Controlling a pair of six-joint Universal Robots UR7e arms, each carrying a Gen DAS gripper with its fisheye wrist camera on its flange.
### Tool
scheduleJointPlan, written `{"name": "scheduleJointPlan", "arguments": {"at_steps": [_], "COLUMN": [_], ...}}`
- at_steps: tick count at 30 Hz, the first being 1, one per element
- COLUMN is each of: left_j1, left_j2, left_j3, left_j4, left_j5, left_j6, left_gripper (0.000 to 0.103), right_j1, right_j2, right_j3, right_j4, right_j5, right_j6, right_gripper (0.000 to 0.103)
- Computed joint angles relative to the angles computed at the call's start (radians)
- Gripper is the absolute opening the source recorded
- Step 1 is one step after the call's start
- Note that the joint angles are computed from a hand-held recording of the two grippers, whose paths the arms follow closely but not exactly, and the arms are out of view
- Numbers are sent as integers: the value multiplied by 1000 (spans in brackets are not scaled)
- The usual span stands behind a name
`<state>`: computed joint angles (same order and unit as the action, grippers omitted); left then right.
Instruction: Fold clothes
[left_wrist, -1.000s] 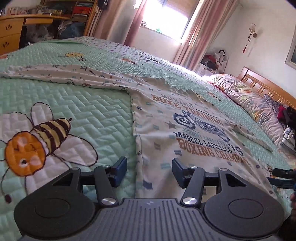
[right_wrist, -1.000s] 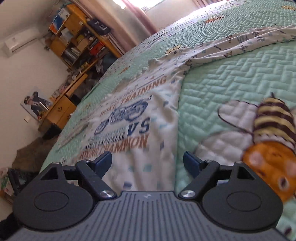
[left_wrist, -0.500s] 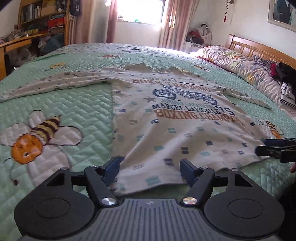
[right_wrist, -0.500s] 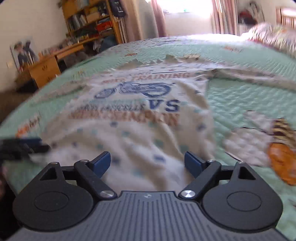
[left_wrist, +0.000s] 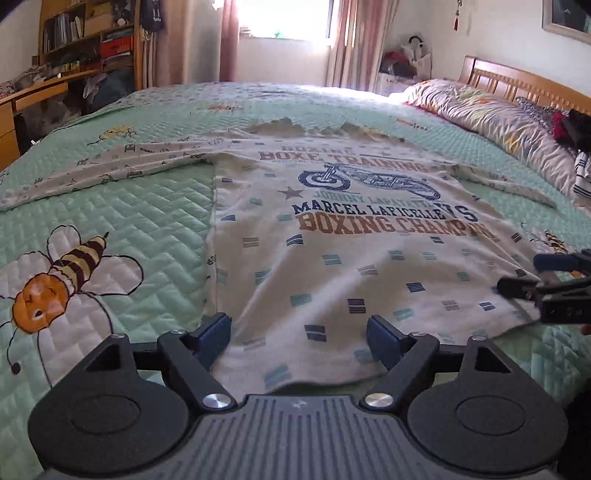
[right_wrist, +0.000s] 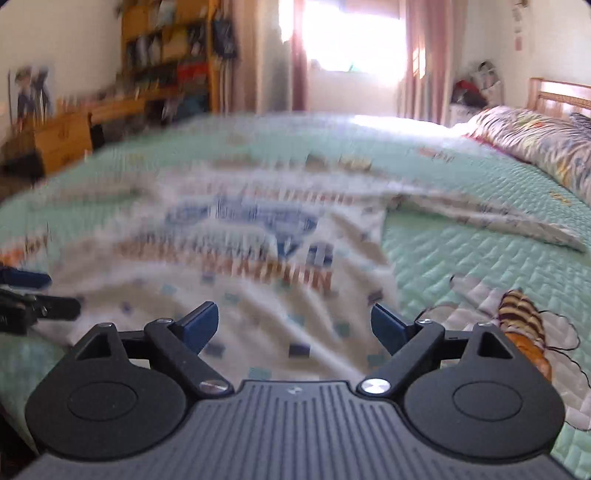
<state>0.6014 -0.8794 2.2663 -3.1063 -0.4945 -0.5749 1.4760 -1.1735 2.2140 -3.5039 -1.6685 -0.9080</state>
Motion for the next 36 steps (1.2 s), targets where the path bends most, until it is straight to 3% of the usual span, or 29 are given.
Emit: {"name": "scheduleJointPlan", "arguments": {"at_steps": [2, 5, 7, 9, 11, 13, 15, 17, 20, 21, 25, 27, 30, 36], "left_j1": [-36, -77, -73, -56, -31, -8, 1, 1, -6, -6, 2, 5, -2, -21], "left_j2": [-34, -73, -63, -16, 50, 89, 92, 73, 26, 12, -33, -46, -32, 4], "left_j3": [45, 77, 60, 6, -66, -129, -149, -134, -90, -80, -58, -54, -64, -86], "left_j4": [39, 102, 20, -106, -250, -290, -250, -200, -44, 11, 199, 268, 245, 147], "left_j5": [18, 64, 66, 74, 83, 94, 104, 88, 84, 82, 59, 49, 54, 77], "left_j6": [-51, -131, -66, 76, 230, 260, 181, 84, -56, -104, -293, -359, -339, -244], "left_gripper": [85, 88, 89, 97, 99, 99, 99, 99, 99, 99, 99, 99, 99, 99], "right_j1": [-7, -38, -50, -32, 5, 40, 65, 78, 83, 82, 69, 64, 44, 52], "right_j2": [-21, -105, -131, -105, -40, 41, 121, 189, 274, 299, 299, 287, 257, 267], "right_j3": [12, 64, 86, 61, -10, -104, -188, -250, -308, -321, -311, -321, -321, -320], "right_j4": [26, 35, -14, -65, -81, -69, -61, -47, -61, -75, -99, -42, 29, 10], "right_j5": [-54, -51, -17, -3, -21, -38, -47, -63, -141, -170, -160, -158, -108, -127], "right_j6": [-30, 45, 72, 62, 69, 95, 118, 82, 29, 14, 34, 71, 139, 121], "right_gripper": [90, 90, 90, 90, 91, 91, 91, 91, 91, 96, 103, 103, 103, 103]}}
